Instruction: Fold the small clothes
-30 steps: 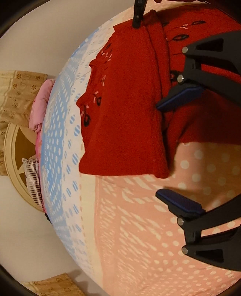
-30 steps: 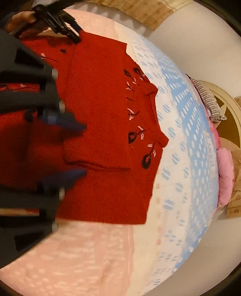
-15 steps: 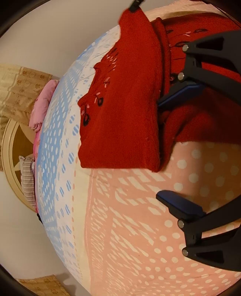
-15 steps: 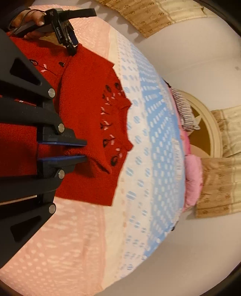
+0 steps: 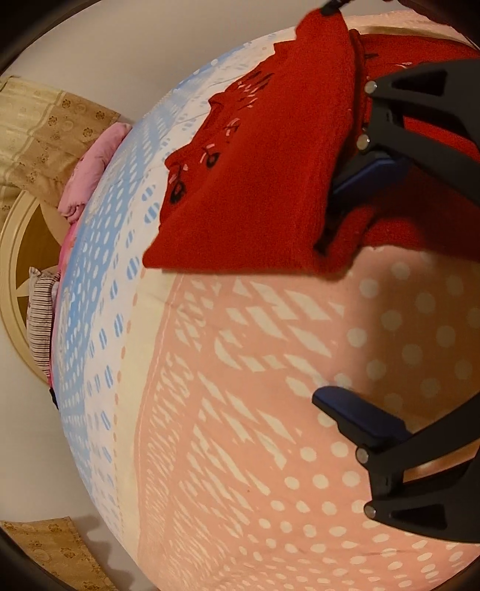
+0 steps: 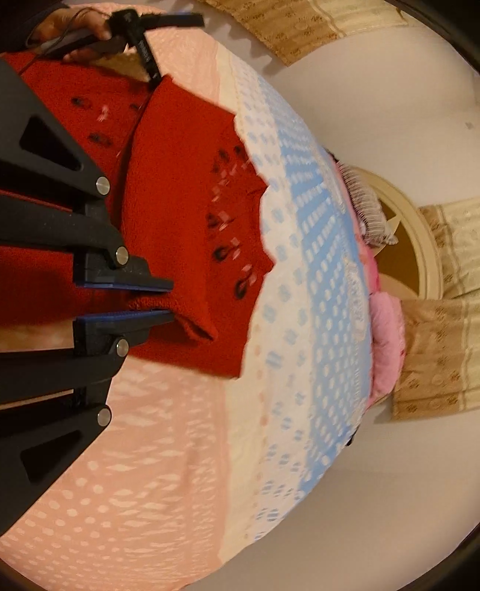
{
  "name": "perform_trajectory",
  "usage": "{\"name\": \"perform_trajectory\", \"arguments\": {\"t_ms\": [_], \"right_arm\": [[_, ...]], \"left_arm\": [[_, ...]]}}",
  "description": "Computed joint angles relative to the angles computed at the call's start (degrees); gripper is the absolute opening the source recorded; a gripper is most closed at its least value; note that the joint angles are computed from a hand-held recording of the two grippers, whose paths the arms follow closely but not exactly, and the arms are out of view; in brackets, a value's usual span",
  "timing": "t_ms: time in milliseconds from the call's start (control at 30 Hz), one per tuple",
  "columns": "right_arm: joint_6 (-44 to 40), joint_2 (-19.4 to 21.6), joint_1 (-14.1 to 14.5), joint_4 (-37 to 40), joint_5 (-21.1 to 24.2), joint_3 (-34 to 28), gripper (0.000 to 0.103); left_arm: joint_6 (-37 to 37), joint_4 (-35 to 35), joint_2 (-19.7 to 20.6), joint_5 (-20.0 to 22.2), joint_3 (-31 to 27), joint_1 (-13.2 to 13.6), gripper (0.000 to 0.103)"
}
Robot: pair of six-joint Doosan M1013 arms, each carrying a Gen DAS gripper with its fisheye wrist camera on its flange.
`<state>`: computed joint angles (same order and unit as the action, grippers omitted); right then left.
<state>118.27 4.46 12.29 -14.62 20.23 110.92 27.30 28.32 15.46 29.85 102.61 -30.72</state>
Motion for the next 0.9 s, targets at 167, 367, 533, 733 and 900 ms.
{"name": "perform_trajectory", "arguments": {"t_ms": [167,367,533,733,900], "right_arm": [[0.7,1.4,-0.8,0.3,1.5,1.3,0.008],[3.8,1.0,-0.8,-2.7,0.9,2.1,0.009],[10.4,-0.6,-0.9,-7.7,1.0,2.9,0.023],[7.2,-1.7,0.7,-7.2,-1.5,1.8,0.045],[-13.3,2.0,1.0,11.7,0.3,-1.7,0.045]], "left_arm": [[1.2,-0.8,-0.2,0.1,0.2,0.0,0.101],[0.8,1.3,-1.0,-1.1,1.1,-0.4,0.101],[-12.9,15.6,-4.5,0.1,4.4,-2.1,0.101],[-14.8,21.4,-4.2,1.2,2.1,-2.1,0.102],[-4.6,15.3,0.0,3.8,-2.4,-2.4,0.102]]}}
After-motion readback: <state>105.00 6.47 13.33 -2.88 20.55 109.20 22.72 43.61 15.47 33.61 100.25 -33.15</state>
